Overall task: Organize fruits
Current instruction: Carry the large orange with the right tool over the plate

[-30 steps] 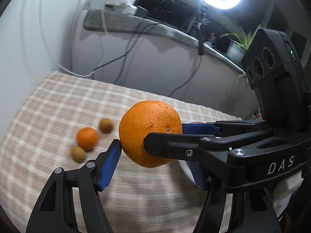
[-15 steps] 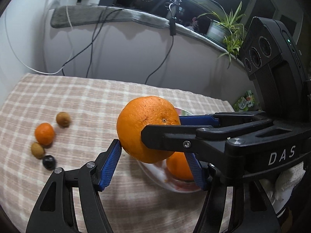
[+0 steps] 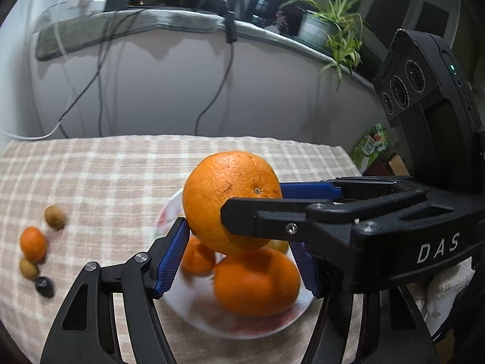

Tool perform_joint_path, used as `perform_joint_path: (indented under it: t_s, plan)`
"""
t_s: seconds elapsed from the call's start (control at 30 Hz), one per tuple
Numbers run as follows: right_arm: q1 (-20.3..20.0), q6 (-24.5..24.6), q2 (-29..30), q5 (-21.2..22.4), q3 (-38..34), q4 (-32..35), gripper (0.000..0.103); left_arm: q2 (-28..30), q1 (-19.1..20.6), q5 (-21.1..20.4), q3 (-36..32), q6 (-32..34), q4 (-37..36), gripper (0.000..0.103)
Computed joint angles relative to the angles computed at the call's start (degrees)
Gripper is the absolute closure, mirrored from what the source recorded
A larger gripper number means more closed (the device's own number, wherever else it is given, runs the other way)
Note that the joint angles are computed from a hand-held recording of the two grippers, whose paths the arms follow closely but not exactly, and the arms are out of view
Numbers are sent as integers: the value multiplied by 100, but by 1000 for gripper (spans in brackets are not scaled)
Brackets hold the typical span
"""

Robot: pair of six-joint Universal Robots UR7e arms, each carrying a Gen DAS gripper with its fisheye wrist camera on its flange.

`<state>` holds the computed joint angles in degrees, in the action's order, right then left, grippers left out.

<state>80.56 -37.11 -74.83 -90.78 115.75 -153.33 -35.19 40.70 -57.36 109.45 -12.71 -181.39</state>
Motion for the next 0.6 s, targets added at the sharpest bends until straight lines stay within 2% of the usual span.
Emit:
perform_joint_path:
  t_s: [0.6]
  plan:
    - [-545, 147, -260, 169, -177, 155, 33, 557, -102, -334, -723, 243, 676, 38]
